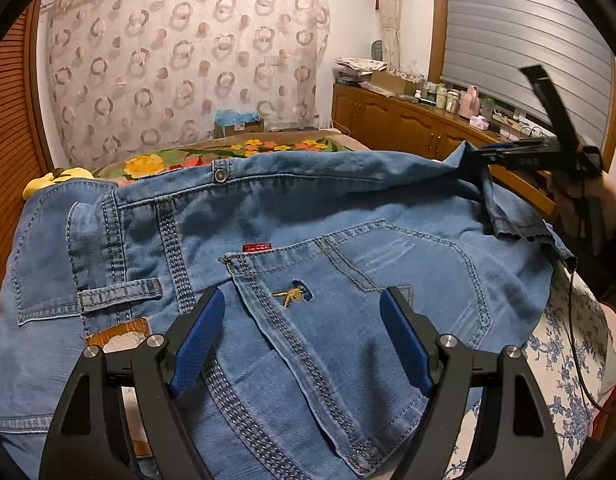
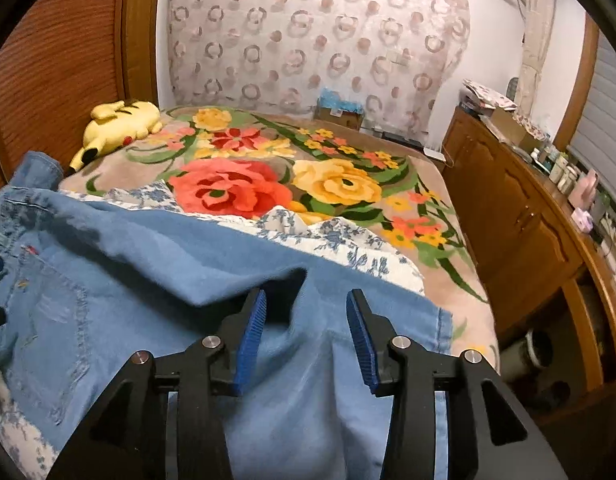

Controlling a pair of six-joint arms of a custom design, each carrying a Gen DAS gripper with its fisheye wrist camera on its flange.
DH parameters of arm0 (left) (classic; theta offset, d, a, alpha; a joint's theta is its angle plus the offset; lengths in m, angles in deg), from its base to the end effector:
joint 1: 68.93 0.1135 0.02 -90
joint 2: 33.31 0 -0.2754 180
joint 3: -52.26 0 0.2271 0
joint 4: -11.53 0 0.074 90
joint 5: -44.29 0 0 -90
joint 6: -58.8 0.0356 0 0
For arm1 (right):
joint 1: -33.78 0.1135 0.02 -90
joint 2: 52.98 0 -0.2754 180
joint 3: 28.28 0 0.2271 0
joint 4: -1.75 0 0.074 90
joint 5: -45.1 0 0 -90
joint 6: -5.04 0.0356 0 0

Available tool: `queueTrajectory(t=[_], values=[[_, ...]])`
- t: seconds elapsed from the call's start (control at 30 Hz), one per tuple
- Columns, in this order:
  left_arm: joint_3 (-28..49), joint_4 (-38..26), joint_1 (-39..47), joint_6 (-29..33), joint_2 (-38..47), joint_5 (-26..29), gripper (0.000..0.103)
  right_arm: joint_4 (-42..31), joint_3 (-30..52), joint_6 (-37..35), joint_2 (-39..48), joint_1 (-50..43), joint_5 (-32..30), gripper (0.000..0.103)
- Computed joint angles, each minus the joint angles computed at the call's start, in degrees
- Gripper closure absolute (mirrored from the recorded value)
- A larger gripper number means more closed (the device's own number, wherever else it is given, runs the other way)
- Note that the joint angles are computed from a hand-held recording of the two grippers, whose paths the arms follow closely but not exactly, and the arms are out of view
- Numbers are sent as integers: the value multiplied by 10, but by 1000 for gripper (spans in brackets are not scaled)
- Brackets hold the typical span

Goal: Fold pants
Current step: 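Grasp the jeans leg hem with the right gripper and lift it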

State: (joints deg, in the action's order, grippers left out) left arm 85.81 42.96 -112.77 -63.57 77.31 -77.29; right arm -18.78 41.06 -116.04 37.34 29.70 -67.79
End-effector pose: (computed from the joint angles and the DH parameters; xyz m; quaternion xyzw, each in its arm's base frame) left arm 0.1866 -0.1533 0.0753 -0.0132 0.8969 -0.0259 0.4413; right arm 0.3137 -0.0085 0.2368 -0.2879 0.8500 0.0509 0.4383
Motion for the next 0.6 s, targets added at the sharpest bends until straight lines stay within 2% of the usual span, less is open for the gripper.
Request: queueTrajectory(t=[0.23,0.4,0.6], values=[[8,-15,-10,-6,3,-3,23,-59,-80,-53,-65,-32,-56,58],[11,-20,-14,-9,4,-6,23,-83,-103,-81,-76,-58,-68,54],[19,-33,-16,-12,3,-7,23,-123,-89,-113,-72,-86,-83,54]])
